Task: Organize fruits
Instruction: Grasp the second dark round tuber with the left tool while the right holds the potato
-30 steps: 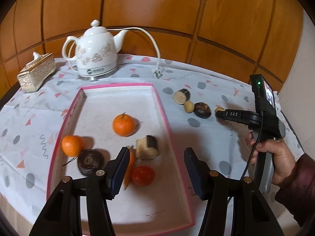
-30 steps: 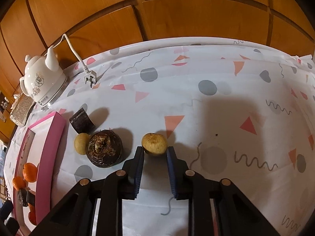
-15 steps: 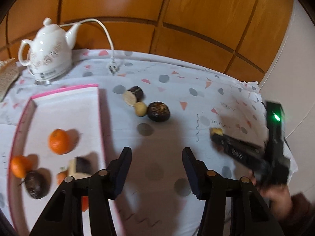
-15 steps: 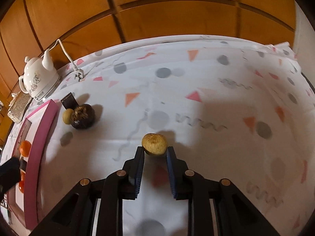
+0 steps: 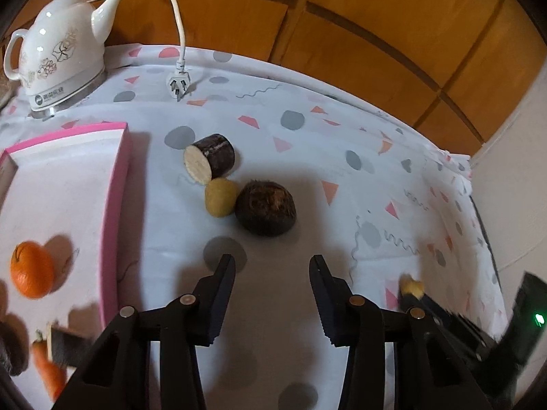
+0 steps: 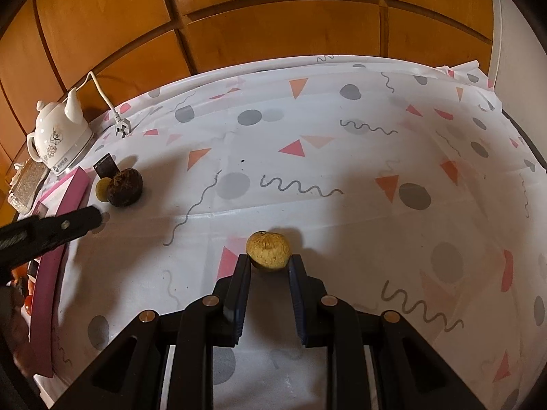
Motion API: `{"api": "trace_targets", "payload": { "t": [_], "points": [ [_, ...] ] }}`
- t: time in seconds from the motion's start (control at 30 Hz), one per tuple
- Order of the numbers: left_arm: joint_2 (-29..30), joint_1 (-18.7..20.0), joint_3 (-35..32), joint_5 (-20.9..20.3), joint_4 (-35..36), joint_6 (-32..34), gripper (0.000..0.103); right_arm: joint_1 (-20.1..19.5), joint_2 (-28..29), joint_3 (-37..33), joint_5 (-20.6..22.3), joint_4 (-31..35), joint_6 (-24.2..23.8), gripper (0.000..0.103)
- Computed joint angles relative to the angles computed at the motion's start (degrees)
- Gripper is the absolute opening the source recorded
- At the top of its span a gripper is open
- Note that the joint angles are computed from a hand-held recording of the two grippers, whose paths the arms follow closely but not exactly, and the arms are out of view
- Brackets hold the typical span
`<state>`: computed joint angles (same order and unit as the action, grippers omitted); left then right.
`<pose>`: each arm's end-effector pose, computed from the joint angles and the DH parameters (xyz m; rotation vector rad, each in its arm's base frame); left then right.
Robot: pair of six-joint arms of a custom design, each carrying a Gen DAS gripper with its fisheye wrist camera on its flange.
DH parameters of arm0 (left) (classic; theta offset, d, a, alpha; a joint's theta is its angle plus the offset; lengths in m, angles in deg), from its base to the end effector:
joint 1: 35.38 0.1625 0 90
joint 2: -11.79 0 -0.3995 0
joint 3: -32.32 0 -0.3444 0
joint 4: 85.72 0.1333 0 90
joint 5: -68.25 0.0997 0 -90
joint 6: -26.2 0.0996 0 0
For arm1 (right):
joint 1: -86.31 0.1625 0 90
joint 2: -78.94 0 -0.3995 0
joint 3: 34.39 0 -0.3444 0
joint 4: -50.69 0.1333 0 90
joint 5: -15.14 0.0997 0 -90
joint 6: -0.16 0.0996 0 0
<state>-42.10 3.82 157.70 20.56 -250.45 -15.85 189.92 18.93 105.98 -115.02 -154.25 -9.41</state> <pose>-0.2209 -0.4387 0.0908 0.1677 2.5600 -0.7692 0.1572 -0.3557 0.1629 0.2110 -2.3654 0.7644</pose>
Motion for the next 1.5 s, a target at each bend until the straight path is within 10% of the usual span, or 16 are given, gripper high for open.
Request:
{"api": "trace_targets", "payload": {
  "t": [0.6,0.73,0.87,0.97,1.17,1.5],
  "points": [
    [8.54,2.38,-9.24,5.10,3.01,2.85,0.048,-0.27,0.18,-0.42,0.47,0.01,-1.14,0.023],
    [8.04,2.52,-8.11,3.26,0.92,6.19,0.013,-0.09,0.48,-0.55,0.12,-0.18,-1.06,0.023],
    [7.07,1.78,-5.14,1.19,-3.60,9.58,0.011,0.00,0.79,-0.43,0.03,-0.89,-1.31,0.023],
    [6.34,1.21,-3.89,0.10,-6.03,11.55,0.013,-0.07,0.84,-0.38,0.10,-1.15,-1.35,0.023],
    [6.00,2.94,-6.88,-3.29,-4.18,12.03,0.054,-0.27,0.82,-0.23,0.54,-1.47,-1.13,0.023],
    [10.48,4.05,-14.14,3.27,3.88,14.63,0.057,-1.17,-0.24,-0.04,2.52,-0.74,-1.44,0.023]
  ]
}}
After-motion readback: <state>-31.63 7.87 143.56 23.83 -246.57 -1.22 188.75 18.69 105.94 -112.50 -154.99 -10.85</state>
